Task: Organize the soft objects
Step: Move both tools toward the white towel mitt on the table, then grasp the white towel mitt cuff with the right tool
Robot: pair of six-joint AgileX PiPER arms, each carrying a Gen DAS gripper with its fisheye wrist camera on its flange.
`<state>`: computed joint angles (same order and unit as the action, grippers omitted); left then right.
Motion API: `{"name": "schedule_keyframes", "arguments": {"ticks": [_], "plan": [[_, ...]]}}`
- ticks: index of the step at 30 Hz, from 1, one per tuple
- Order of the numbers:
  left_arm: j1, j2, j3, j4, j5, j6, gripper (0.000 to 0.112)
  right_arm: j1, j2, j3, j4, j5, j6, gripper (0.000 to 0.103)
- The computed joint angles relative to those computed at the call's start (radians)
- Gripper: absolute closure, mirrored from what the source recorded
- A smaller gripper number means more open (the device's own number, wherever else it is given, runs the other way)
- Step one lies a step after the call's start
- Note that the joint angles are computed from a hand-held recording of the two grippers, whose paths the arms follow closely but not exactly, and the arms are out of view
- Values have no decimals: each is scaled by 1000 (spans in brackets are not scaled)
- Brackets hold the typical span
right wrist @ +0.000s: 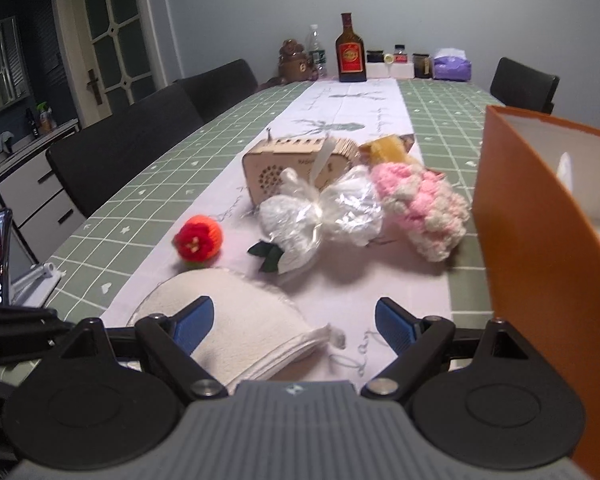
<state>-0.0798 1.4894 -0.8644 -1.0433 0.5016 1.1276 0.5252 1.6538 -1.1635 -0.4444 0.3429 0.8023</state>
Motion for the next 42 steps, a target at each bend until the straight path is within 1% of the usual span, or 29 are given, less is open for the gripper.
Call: {"name": "schedule_keyframes", "arguments": {"ticks": [1,2,4,5,7,8,9,10,12,15,17,18,20,21,23,24,25,26,27,29,31,33,35,37,38,39,41,42], "plan": [[0,-3,-4,73,-29,-79,53,-2,5,1,32,-4,-26,15],[2,-3,-5,128,-58,-139,54,-5,10,0,59,-9,-50,11],[12,8,-9,217,-103,-239,54,-12,27,-6,114,-15,-103,4],[16,17,-13,251,-120,-283,54,-14,36,-9,140,-20,-132,3],[30,43,-30,269,-120,-306,54,-13,58,-23,187,-18,-174,3],[33,59,-40,278,-114,-318,59,-16,67,-27,226,-23,-206,3],[37,74,-49,283,-103,-323,67,-20,74,-28,280,-34,-253,3],[43,90,-58,283,-88,-321,71,-22,84,-33,325,-39,-292,3],[44,95,-46,243,-101,-269,78,-19,100,-40,335,-47,-303,3],[46,95,-46,237,-96,-247,79,-24,111,-43,397,-62,-374,4],[44,98,-45,226,-98,-230,80,-29,119,-47,453,-68,-430,11],[40,99,-44,219,-101,-222,80,-25,120,-49,436,-69,-421,14],[33,97,-37,207,-107,-200,80,-17,122,-56,417,-66,-418,28],[29,94,-34,203,-108,-194,81,-13,122,-58,435,-65,-441,31],[30,93,-32,169,-89,-158,82,-10,126,-67,478,-61,-483,46],[26,92,-31,164,-86,-151,83,-5,127,-70,482,-60,-487,51],[19,91,-29,167,-90,-154,83,0,128,-72,475,-59,-480,67],[16,91,-29,167,-85,-152,87,6,129,-75,457,-57,-465,79],[15,90,-31,168,-77,-152,90,8,129,-73,470,-58,-479,81],[16,86,-31,172,-70,-153,90,9,120,-62,471,-64,-478,86],[24,75,-27,157,-67,-143,90,9,104,-50,446,-62,-465,88],[34,64,-28,137,-69,-131,90,11,80,-39,376,-44,-411,88],[46,58,-32,88,-70,-86,89,11,54,-32,310,-15,-361,88],[41,64,-49,62,-88,-60,78,9,27,-24,279,10,-344,88],[31,70,-59,59,-112,-59,67,4,19,-25,287,22,-355,88],[19,75,-66,52,-136,-53,60,2,18,-34,282,45,-356,88],[-5,95,-88,27,-177,-19,58,1,31,-63,229,106,-311,88],[-14,106,-98,7,-191,8,55,1,37,-69,198,120,-277,88]]}}
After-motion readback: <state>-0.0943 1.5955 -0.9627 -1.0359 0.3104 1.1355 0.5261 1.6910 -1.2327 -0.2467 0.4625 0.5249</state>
